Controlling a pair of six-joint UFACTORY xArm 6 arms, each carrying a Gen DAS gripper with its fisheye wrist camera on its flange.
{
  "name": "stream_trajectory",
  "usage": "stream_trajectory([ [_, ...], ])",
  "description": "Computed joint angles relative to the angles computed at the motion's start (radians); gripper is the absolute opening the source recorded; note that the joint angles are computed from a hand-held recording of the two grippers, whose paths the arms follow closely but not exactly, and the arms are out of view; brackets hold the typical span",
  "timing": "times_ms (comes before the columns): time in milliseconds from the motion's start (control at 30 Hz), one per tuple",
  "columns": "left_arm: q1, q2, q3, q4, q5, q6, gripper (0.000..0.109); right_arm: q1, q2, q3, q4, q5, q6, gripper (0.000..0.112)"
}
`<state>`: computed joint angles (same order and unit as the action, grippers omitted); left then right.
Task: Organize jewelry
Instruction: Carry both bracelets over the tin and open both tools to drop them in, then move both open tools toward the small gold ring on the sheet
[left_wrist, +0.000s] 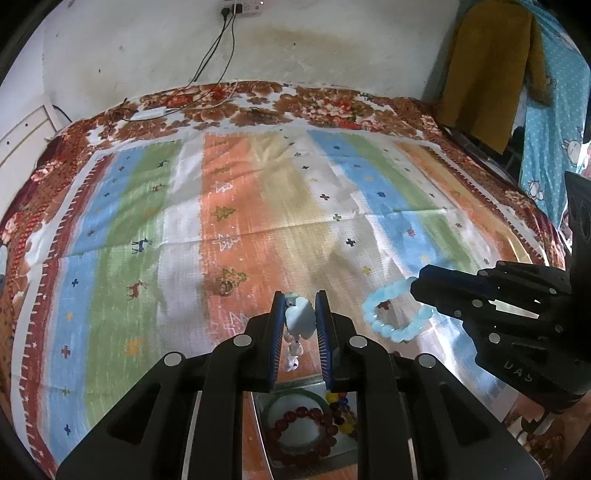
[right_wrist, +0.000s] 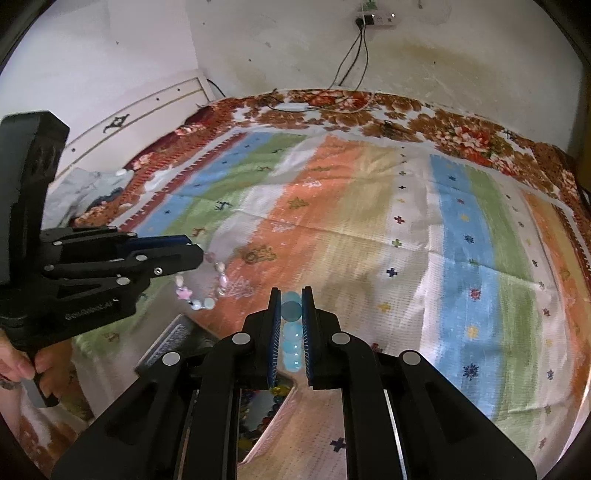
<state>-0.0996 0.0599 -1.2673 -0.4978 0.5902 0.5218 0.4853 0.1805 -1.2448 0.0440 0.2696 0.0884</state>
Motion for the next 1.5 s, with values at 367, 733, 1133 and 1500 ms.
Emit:
stream_trajectory([
  [367,0.0,-0.057,0.057,-0.049,-0.001,0.039,0.016,0.031,-0.056,0.063,0.182,-0.005,-0.142,0.012],
  [733,-0.001,-0.113,0.125,-0.047,0.012,0.033,0.016,0.06,-0.084,0.1,0.304,0.016,-0.245,0.012],
  [1133,0.04,-0.088,0.102,-0.037,0.038,-0.081,0.047,0.047,-0.091,0.126,0.216,0.039,-0.163,0.04],
  [1500,0.065,-0.038,0.056,-0.022,0.068,-0.136,0.053,0.018,-0.044,0.077,0.148,0.084,-0.074,0.05],
])
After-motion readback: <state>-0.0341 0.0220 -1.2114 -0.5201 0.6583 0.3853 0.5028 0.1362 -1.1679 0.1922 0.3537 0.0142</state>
